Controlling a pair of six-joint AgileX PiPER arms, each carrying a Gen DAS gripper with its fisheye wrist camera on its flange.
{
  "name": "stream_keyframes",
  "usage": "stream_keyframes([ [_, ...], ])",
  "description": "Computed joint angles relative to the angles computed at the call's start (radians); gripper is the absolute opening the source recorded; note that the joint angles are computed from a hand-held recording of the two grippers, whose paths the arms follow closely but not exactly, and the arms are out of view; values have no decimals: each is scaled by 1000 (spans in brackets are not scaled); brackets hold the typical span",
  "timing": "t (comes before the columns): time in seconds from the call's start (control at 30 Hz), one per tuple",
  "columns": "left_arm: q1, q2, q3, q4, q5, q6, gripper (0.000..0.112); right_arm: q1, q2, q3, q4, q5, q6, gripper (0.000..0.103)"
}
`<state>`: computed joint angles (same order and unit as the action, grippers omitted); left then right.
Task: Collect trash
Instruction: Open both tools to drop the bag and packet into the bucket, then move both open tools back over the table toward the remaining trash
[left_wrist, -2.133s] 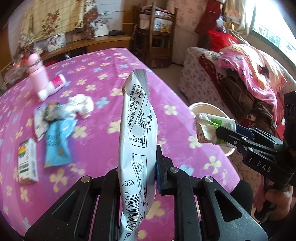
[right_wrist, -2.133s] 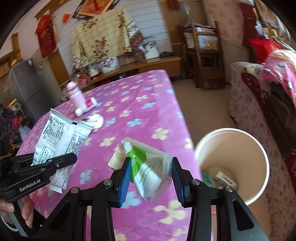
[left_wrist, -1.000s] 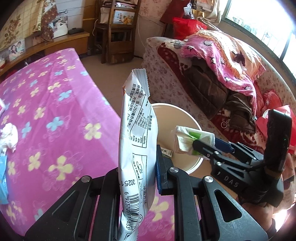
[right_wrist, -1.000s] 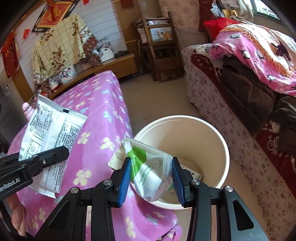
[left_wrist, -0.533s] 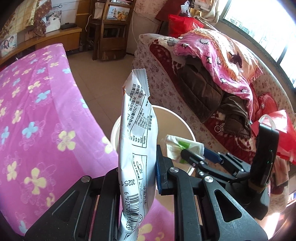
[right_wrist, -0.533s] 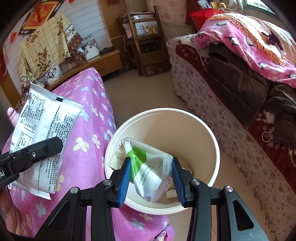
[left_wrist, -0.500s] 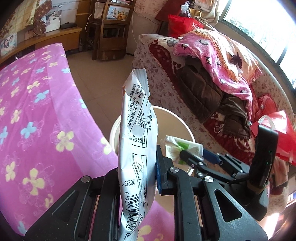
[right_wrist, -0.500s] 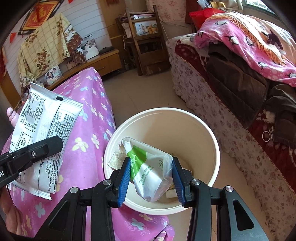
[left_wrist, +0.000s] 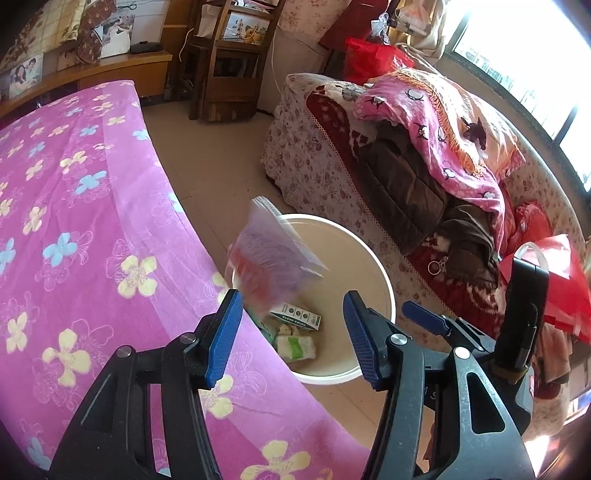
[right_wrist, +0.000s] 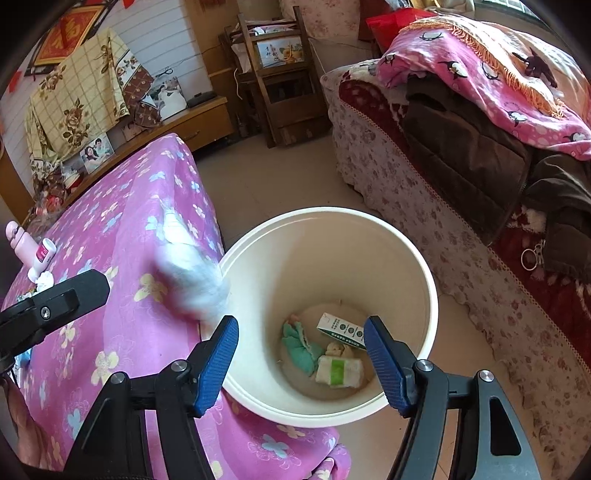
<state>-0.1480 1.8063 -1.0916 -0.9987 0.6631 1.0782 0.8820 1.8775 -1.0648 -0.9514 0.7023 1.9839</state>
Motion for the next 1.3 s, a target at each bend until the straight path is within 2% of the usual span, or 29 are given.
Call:
stream_keyframes([
  [0.27,25,-30,35,-3,-8,26,55,18,-10,-8,7,16,1,68],
  [0.73,108,-140,143,24,-117,88,55,92,41,-155,55,85,-90,68],
  [1.3,431,-187,167,17,-43,193,55,161,242,-552,161,183,-340,70],
])
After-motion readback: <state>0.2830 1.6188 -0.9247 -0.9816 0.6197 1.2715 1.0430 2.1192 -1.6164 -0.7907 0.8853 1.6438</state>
